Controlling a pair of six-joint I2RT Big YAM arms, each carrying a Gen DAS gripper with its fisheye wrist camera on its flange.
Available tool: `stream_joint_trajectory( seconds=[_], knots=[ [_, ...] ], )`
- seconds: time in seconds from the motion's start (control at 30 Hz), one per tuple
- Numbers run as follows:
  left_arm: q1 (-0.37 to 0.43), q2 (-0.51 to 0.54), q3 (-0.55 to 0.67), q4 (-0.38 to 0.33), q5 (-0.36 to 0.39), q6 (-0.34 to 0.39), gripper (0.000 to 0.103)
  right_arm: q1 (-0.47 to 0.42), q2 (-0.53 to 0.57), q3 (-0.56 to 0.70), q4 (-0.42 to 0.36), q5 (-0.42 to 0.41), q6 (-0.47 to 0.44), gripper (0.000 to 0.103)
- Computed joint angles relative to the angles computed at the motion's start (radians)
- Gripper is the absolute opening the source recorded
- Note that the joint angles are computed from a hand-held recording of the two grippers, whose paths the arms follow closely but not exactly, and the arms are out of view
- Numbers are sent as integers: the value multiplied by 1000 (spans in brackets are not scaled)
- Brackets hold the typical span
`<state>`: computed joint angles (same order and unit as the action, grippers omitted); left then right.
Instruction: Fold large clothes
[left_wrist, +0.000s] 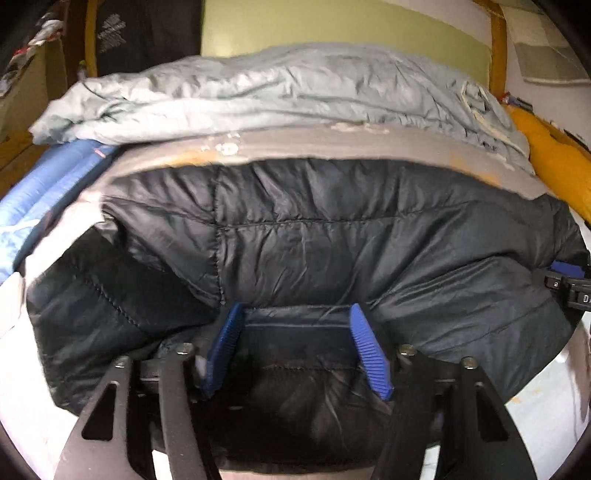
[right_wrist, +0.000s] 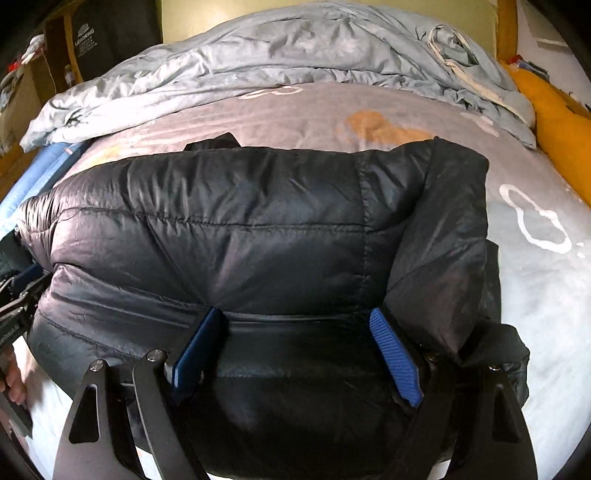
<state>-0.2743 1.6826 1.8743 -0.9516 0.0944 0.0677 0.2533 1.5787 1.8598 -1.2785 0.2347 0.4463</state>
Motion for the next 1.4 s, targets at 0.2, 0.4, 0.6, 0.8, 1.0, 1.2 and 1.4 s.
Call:
stream_joint_trajectory(
  seconds=[0.2, 0.4, 0.6, 0.8, 1.0, 1.2, 1.4],
  knots=[
    [11, -137, -93, 123, 342, -28, 6, 22, -130, -62, 191, -24, 16, 41],
    [-18, -94, -35, -13, 493, -57, 1, 46, -158, -74, 264, -178, 37, 14],
    [-33, -15, 20, -146, 491, -45, 1, 86, -92, -15, 197, -212, 16, 9],
    [-46, 53, 45, -218, 454, -24, 4, 89, -62, -19, 197, -288, 0, 7],
    [-40, 35, 6, -187, 481, -45, 4, 97, 25, 55, 107, -332, 9, 7],
    [-36, 10, -45, -135, 472, -100, 4, 105, 170, 198, -15, -289, 35, 3],
    [-21, 9, -53, -144, 506, -118, 4, 85, 381, 529, -174, -240, 48, 3]
  ],
)
